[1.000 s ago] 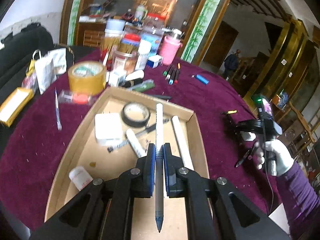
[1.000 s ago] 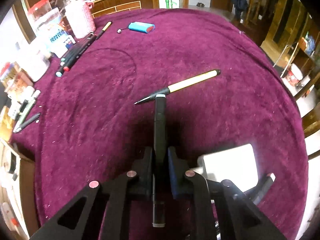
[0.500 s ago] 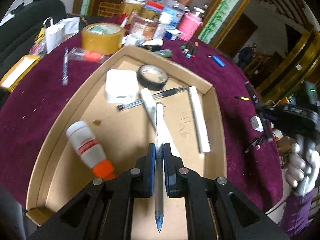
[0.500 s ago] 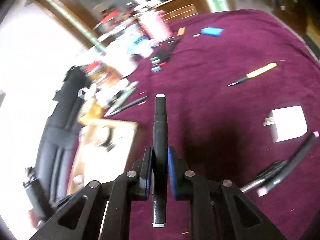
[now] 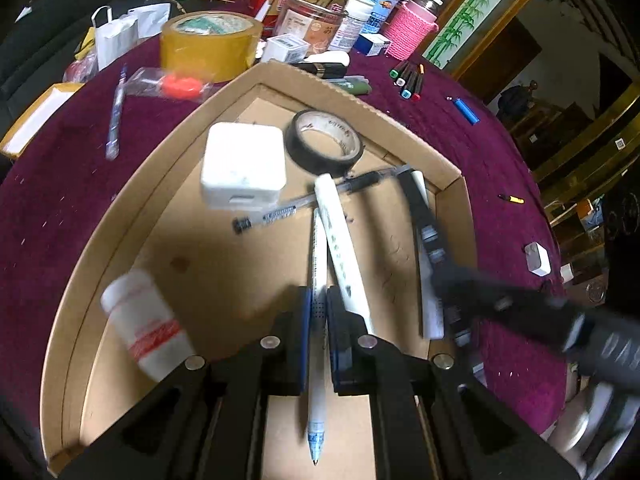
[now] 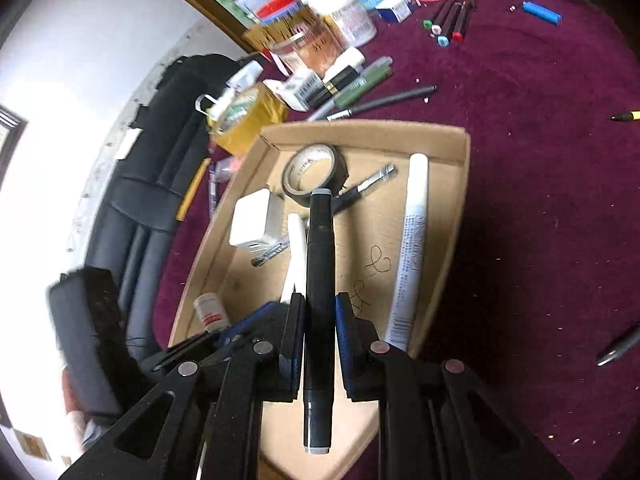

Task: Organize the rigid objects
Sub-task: 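Carry white pen and black marker over tray with both tools, then open both tools to release pen and marker into tray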

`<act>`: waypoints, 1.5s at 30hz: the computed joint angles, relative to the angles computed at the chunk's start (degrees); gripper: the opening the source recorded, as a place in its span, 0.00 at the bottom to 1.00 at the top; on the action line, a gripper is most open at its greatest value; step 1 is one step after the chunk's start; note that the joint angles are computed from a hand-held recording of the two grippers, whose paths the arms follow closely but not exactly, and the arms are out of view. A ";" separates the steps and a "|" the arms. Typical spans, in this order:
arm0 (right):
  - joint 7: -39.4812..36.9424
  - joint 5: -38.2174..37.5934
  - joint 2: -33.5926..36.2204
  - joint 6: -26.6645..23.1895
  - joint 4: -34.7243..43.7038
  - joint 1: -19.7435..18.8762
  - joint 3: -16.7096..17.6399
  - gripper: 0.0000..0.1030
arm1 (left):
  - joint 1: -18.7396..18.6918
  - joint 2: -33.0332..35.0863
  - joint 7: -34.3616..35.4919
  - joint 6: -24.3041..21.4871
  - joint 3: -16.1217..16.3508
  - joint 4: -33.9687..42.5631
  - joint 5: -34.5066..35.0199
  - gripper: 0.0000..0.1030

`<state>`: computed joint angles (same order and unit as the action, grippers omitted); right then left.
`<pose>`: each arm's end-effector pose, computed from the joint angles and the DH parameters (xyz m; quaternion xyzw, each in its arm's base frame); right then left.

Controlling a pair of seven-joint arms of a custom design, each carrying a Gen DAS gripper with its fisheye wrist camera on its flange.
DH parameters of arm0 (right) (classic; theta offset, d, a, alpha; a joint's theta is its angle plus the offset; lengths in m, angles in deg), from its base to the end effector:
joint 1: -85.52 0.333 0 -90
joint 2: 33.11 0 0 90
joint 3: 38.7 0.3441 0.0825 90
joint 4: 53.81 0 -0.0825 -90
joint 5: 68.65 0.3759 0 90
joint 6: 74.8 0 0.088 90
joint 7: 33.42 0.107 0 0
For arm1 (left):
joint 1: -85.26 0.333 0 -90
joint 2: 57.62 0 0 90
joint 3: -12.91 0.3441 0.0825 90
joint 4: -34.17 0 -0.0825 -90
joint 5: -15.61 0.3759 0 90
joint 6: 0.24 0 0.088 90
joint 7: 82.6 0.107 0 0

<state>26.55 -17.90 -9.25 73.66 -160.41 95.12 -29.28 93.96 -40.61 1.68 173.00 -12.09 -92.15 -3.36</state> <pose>0.6379 0.1930 0.3556 -0.7070 0.6223 0.0917 0.3233 0.5821 -0.1324 0.3470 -0.7378 0.6121 -0.2809 0.0453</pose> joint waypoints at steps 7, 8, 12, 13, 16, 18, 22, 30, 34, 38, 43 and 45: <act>9.50 -10.01 1.72 3.49 0.85 3.68 -2.62 0.16 | -0.44 -0.44 -0.27 1.66 0.08 -0.81 1.54 0.27; 10.76 -11.45 1.88 4.01 0.88 4.06 -2.96 0.16 | -0.61 -0.61 -0.50 2.17 0.27 -1.08 2.03 0.40; 13.50 -14.70 2.97 4.01 1.81 4.01 -2.87 0.17 | -0.10 -1.93 -1.88 3.88 0.00 -2.88 3.62 0.57; 14.06 -15.41 3.08 4.16 1.81 4.05 -2.88 0.17 | 1.12 -2.31 -1.33 3.96 -1.22 -3.34 3.20 0.57; 15.31 -17.29 3.08 5.14 1.42 4.16 -2.94 0.17 | 3.68 -3.30 0.22 5.45 -3.75 -4.62 1.85 0.58; 14.96 -16.45 2.95 5.59 1.16 3.15 -2.02 0.18 | 3.25 -4.67 -0.73 7.46 -2.88 -6.00 2.57 0.59; 9.29 -10.55 1.30 7.55 -0.59 -0.23 1.24 0.22 | 7.19 -5.61 -2.15 11.18 -6.11 -7.22 3.05 0.69; -15.24 14.70 -6.75 19.83 -9.40 -5.09 6.55 0.41 | 26.57 -3.55 -1.34 26.43 -25.25 -10.51 8.03 0.80; -16.36 17.98 -8.00 21.42 -11.70 -3.00 3.84 0.55 | 16.23 -3.50 1.37 29.60 -14.95 -9.02 5.68 0.90; -12.32 15.21 -5.42 11.48 -9.66 -1.73 1.01 0.55 | 21.58 -0.22 -5.45 18.25 -18.30 -5.42 9.25 0.90; -8.24 8.65 -2.57 10.00 -6.41 1.23 -0.02 0.60 | 27.84 1.58 -12.20 16.55 -23.03 -6.63 9.84 0.90; -7.03 6.72 -1.41 8.53 -4.46 1.23 0.13 0.60 | 25.90 0.27 -14.04 16.90 -20.44 -7.47 10.03 0.90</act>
<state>19.52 -11.18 -10.66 82.19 -164.87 96.34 -29.15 119.86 -40.34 -12.36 189.90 -32.53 -99.63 6.67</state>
